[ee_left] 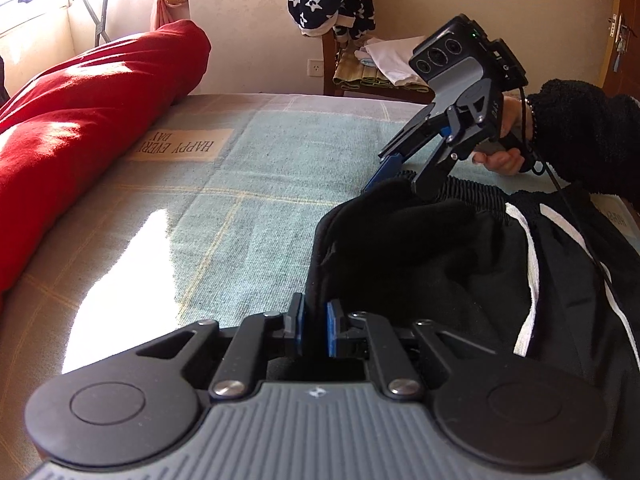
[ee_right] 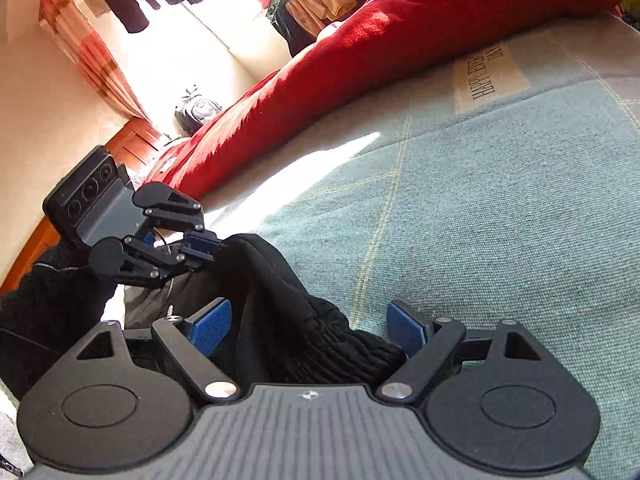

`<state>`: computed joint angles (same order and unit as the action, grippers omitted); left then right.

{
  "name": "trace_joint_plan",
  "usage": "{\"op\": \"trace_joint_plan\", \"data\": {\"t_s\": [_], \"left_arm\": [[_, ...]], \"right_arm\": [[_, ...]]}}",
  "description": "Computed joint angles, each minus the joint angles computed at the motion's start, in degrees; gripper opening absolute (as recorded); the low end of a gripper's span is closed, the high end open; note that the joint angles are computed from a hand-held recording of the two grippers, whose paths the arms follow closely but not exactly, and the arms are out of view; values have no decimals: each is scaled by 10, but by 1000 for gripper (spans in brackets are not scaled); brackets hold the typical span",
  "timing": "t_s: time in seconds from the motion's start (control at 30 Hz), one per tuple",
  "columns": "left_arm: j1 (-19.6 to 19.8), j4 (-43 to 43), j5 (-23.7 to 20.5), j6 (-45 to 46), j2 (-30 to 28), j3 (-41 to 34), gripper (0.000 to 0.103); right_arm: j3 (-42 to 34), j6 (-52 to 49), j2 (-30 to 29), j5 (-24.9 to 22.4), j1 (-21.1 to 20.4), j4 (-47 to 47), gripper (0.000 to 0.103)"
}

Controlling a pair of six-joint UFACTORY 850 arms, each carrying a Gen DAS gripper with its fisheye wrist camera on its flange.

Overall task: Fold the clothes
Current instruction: 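Close the right tool on the waistband beside the left tool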

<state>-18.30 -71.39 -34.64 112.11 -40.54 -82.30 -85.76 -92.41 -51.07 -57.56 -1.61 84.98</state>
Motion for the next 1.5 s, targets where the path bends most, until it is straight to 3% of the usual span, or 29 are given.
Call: {"op": "trace_joint_plan", "data": {"t_s": [0.2,0.33,0.5,0.67,0.93,1.03,1.33,1.5], "left_arm": [[4,-9,-9,5,-5,0,9],[3,-9,-5,-4,-13,-8,9],[3,-9,-5,-14,-18,-14,10],[4,-12,-5,-17,-21,-16,12],[7,-26,-13,-2,-24,-14,12],[7,-27,-13,-2,-25,-14,12],[7,-18,-15,-18,-28,-21,12],[6,-19,-11,-20,-29,-21,12]], "right_arm": [[44,7,32,-2,-17,-22,88],[66,36,34,-43,-40,-14,88],[25,49,2,-64,-26,6,100],[-7,63,-15,-54,-7,30,100],[85,58,68,19,-25,-6,99],[103,97,82,15,-36,-29,99],[43,93,28,-50,-18,-14,103],[2,84,2,-51,-6,5,103]]}}
